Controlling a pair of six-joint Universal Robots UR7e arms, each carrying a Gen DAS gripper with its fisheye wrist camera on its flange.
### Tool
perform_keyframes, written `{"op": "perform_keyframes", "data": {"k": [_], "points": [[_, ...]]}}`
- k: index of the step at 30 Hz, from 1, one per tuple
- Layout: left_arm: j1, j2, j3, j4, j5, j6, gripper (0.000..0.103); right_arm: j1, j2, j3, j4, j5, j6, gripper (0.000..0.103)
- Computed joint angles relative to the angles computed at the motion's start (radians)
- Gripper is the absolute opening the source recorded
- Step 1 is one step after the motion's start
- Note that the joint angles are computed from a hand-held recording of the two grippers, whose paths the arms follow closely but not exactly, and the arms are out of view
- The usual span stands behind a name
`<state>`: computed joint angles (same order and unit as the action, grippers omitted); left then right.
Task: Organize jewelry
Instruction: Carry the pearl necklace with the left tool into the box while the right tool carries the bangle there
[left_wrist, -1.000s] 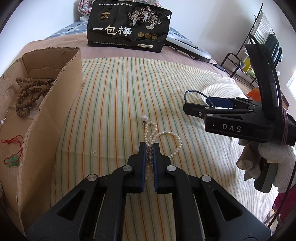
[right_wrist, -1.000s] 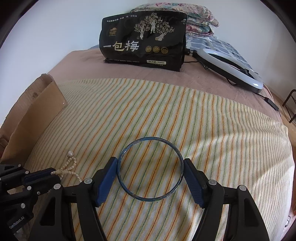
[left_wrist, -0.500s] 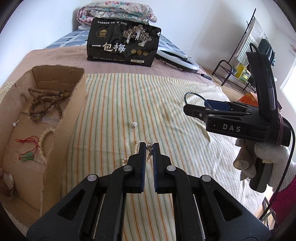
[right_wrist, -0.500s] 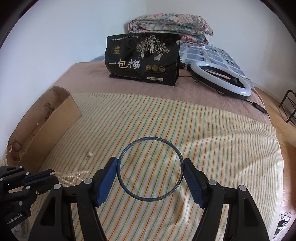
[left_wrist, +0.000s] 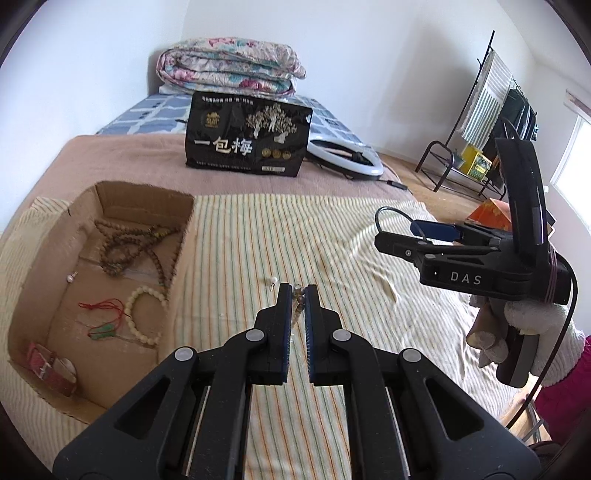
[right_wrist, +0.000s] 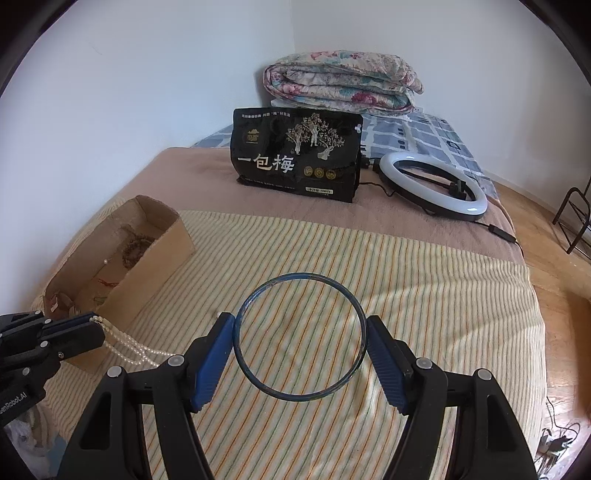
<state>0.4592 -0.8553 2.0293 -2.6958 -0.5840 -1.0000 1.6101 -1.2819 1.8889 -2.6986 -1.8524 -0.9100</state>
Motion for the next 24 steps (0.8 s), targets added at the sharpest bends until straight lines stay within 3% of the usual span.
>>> {"op": "perform_keyframes", "data": {"k": [10,24], "points": [[-0.039,-0.109,0.05,0.1,0.075,-0.06,0.004,0.058,-0.028,0.022,0.023,0.022,0.02,0.073],[-0.072,-0.297,0.126,0.364,0.173,-0.258,0.004,0.148,0.008,0.039,0.044,0.043,0.055,0.073]]}}
